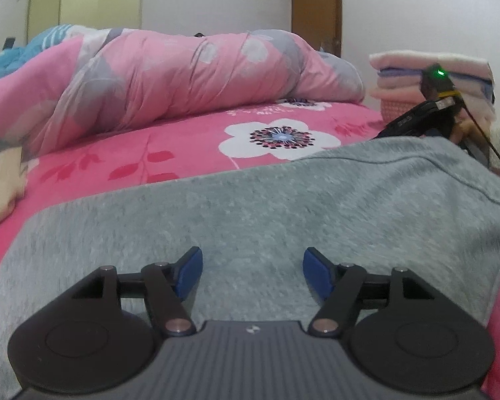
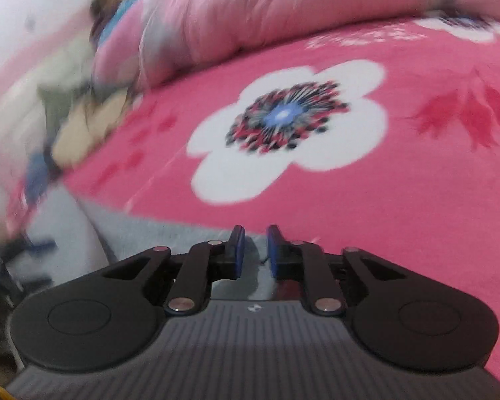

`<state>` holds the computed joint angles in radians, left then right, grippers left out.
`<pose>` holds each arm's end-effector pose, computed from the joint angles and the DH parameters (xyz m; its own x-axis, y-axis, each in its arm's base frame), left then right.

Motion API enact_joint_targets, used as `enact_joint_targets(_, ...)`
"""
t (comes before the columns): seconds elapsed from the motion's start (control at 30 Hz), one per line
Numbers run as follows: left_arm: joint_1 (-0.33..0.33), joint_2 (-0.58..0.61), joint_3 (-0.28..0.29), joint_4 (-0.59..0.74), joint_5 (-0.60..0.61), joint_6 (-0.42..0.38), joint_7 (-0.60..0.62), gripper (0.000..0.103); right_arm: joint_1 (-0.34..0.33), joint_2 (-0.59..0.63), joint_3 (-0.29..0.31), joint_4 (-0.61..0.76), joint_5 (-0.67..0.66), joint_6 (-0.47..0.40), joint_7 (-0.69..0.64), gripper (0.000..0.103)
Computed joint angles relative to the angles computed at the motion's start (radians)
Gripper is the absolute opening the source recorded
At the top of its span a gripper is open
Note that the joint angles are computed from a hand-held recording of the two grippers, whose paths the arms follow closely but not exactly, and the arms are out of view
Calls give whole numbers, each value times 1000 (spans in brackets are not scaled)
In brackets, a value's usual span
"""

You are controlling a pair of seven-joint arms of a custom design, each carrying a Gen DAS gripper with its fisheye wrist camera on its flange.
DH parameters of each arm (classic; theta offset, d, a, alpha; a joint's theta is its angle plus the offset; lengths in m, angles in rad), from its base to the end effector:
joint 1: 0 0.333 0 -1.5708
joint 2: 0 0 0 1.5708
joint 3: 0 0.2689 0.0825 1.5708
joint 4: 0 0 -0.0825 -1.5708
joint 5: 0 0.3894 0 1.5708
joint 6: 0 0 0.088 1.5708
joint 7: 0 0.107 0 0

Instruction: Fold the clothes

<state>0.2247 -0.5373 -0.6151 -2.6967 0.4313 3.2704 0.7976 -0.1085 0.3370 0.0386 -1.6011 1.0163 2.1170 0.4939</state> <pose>0.3980 -0.2097 0.4278 -0.1837 -0.9827 0.0224 -0.5141 0.0766 -0.8543 0.6742 -0.0109 0.4279 0.5968 -0.6777 -0.4295 -0.7092 -0.1950 -0.6775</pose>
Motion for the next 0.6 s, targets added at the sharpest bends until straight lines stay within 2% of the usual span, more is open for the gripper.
enact_joint_targets(0.03, -1, -1, 4, -4, -4, 6, -5, 69, -18, -10, 6, -6, 37, -28, -36, 15)
enact_joint_targets(0.13, 9, -7, -1, -13, -19, 24, -14, 68, -57, 4, 15, 57, 83, -222, -149, 17)
enact_joint_targets(0.17, 9, -8, 0, -15, -23, 29, -13, 68, -53, 31, 14, 110, 52, -280, -158, 17)
enact_joint_targets(0.33, 11, -8, -2, -25, -46, 49, 2, 68, 10, 152, 30, 334, -135, -378, -161, 19)
enact_joint_targets(0.4, 10, -4, 0, -30, -58, 65, 12, 68, 27, 198, 37, 426, -215, -435, -163, 28)
enact_joint_targets(0.47, 8, 0, 2, -36, -76, 79, 22, 68, 54, 238, 37, 506, -305, -478, -149, 32)
enact_joint_targets(0.53, 7, 4, 2, -42, -97, 94, 34, 68, 82, 284, 38, 597, -391, -527, -137, 32)
enact_joint_targets(0.6, 7, 5, -1, -47, -122, 104, 45, 68, 97, 290, 46, 618, -435, -549, -146, 32)
